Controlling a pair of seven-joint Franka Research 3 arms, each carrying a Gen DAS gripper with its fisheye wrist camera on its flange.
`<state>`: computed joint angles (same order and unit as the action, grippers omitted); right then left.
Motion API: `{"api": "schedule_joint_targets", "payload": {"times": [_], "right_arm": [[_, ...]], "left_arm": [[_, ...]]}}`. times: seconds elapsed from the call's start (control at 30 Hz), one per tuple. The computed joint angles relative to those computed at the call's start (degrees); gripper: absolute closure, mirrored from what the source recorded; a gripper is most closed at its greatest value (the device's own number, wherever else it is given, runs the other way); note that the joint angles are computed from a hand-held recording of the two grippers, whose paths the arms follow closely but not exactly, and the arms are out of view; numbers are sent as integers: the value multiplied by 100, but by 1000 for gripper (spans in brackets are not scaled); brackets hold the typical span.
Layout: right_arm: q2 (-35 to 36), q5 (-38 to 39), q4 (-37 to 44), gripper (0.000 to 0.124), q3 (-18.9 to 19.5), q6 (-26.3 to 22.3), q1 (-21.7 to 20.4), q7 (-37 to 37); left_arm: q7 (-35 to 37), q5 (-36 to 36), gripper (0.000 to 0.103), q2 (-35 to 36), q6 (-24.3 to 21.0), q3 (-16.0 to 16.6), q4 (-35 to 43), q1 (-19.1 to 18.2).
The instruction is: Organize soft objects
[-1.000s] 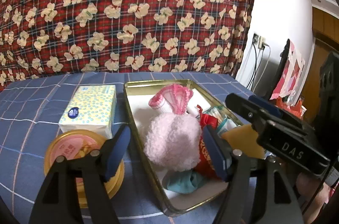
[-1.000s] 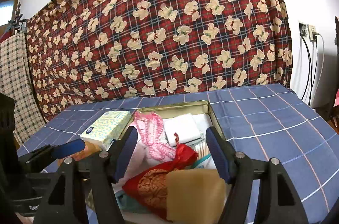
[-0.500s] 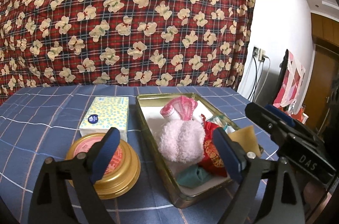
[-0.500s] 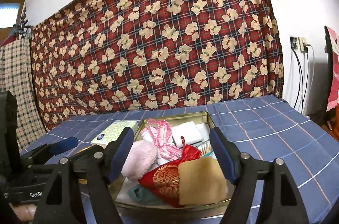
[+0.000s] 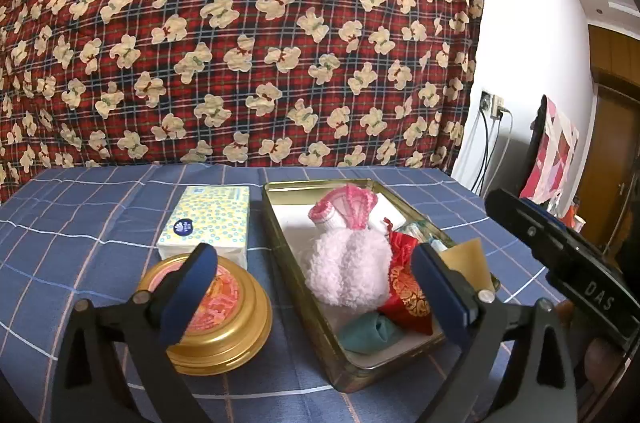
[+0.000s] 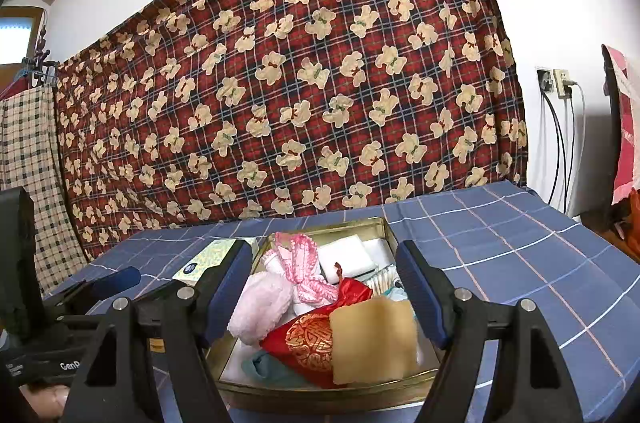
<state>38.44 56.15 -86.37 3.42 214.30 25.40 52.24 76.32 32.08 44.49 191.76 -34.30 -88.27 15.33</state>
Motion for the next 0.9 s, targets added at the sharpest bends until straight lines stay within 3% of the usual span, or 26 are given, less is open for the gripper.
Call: {"api": "schedule_joint_targets", "payload": {"times": [0.9], "right_arm": [[-45,-93,-105,48,15,34,-20,128]], "left_arm": [[-204,36,1,-94,69,195,-18,-86]]}}
